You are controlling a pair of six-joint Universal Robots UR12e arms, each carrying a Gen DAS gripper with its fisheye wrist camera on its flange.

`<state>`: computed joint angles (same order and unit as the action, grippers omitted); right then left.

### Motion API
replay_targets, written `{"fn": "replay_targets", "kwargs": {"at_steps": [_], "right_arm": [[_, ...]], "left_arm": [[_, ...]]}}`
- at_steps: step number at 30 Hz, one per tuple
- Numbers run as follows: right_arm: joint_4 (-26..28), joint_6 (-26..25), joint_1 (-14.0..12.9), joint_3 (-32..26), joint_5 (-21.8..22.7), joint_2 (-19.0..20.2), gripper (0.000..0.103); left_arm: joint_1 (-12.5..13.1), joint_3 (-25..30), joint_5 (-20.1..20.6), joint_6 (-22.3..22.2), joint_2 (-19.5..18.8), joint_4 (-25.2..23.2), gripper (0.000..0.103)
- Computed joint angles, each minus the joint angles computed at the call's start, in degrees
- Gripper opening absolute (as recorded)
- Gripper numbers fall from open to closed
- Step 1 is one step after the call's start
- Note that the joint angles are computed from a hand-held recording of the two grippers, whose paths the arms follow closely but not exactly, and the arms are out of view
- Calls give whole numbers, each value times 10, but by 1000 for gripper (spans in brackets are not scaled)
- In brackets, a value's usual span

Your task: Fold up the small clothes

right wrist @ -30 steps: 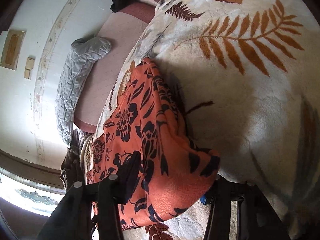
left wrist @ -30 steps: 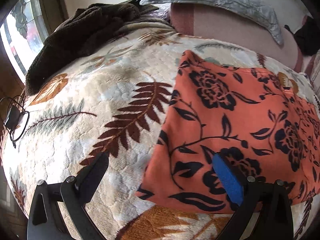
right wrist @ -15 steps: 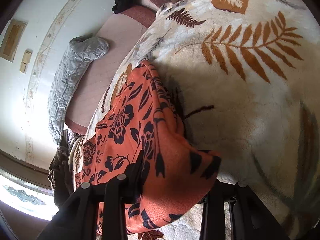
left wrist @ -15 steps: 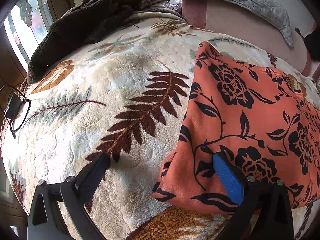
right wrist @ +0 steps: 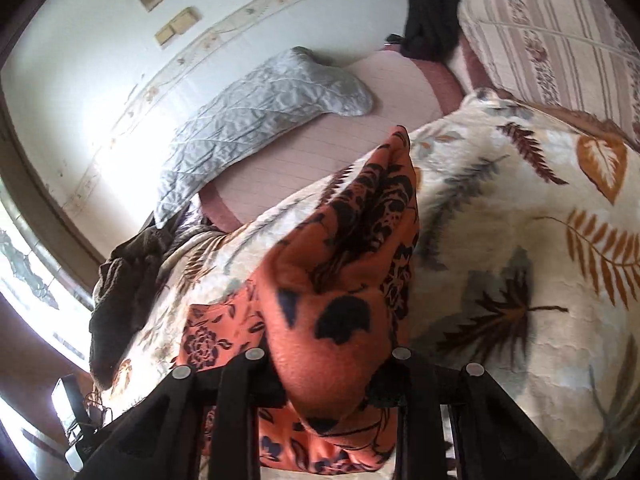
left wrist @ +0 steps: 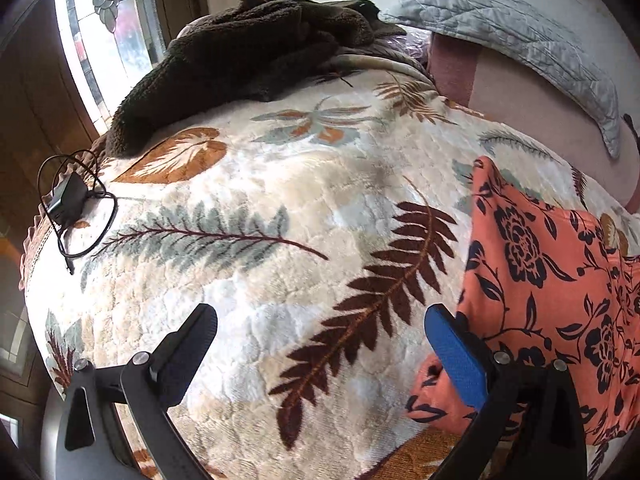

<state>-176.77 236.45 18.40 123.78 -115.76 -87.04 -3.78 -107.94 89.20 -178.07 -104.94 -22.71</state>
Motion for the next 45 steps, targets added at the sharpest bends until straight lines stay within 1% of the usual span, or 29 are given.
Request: {"fn": "replay_targets", "kwargs": {"at_steps": [2, 5, 7, 10, 12, 14, 16, 18, 20, 21, 22, 23, 25, 26, 27, 28, 29, 31, 33, 35, 36, 37, 38, 39, 40, 41, 42, 43, 45], "right_arm": [[-2, -22, 10, -29, 6, 20, 27], [-9, -42, 21, -72, 36, 54, 27], [-18, -38, 24, -96, 73, 78, 26], [-15, -37, 30, -134, 130, 120, 25], [-8, -36, 36, -156, 160, 149, 25], [5, -28, 43, -170, 173, 169, 26], [-7, -29, 45, -169, 188, 179, 26], [-12, -53, 46, -165, 193, 182, 26], [-4, -66, 43, -158, 199, 178, 30], [-11, -66, 41, -154, 205, 175, 32], [-13, -70, 39, -149, 211, 171, 37], [-9, -79, 35, -146, 222, 167, 50], [-9, -100, 29, -138, 261, 156, 63], [-10, -108, 28, -132, 274, 148, 67], [-14, -118, 26, -126, 287, 142, 70], [-23, -126, 26, -118, 296, 134, 72], [-36, -135, 24, -107, 301, 125, 72], [-53, -137, 24, -88, 278, 106, 72], [-64, -130, 23, -69, 231, 86, 69], [-49, -116, 19, -58, 180, 69, 43], [-31, -104, 14, -55, 162, 62, 39], [-14, -88, 10, -53, 145, 57, 39], [-10, -74, 6, -49, 136, 54, 39], [-13, -63, 2, -45, 133, 52, 39], [-10, -53, 0, -45, 125, 53, 39], [-1, -43, -2, -47, 118, 56, 39], [5, -36, -6, -48, 122, 58, 39], [12, -30, -10, -49, 136, 62, 39], [45, -21, -18, -53, 172, 70, 38]], "left_arm": [[9, 4, 2, -17, -1, -2, 103], [21, 5, 13, -37, 0, 10, 103], [26, 5, 25, -46, -1, 19, 103], [33, 9, 36, -60, -3, 21, 103], [38, 11, 29, -69, -3, 14, 103], [42, 12, 18, -74, -3, 9, 103], [44, 11, 3, -73, -1, 10, 103], [48, 10, -34, -66, 1, 17, 103], [55, 10, -93, -57, 3, 8, 103], [57, 11, -117, -53, 4, 3, 103], [60, 11, -144, -46, 4, -5, 103], [64, 13, -183, -34, 4, -19, 103], [76, 21, -286, 1, 1, -78, 103], [79, 25, -325, 19, 0, -110, 103], [80, 27, -350, 34, 0, -131, 103], [80, 27, -362, 47, 1, -141, 103], [77, 26, -366, 58, 3, -146, 103], [72, 26, -368, 82, 5, -157, 103], [67, 26, -381, 112, 8, -184, 103], [63, 23, -389, 139, 13, -200, 102], [60, 20, -392, 150, 15, -204, 97], [59, 20, -394, 166, 17, -216, 85], [57, 21, -392, 180, 18, -229, 79], [53, 22, -389, 191, 18, -243, 70], [49, 22, -384, 194, 17, -250, 67], [47, 22, -378, 191, 16, -252, 67], [45, 22, -373, 187, 15, -250, 67], [43, 22, -369, 181, 14, -246, 67], [41, 25, -372, 174, 10, -246, 68]]}}
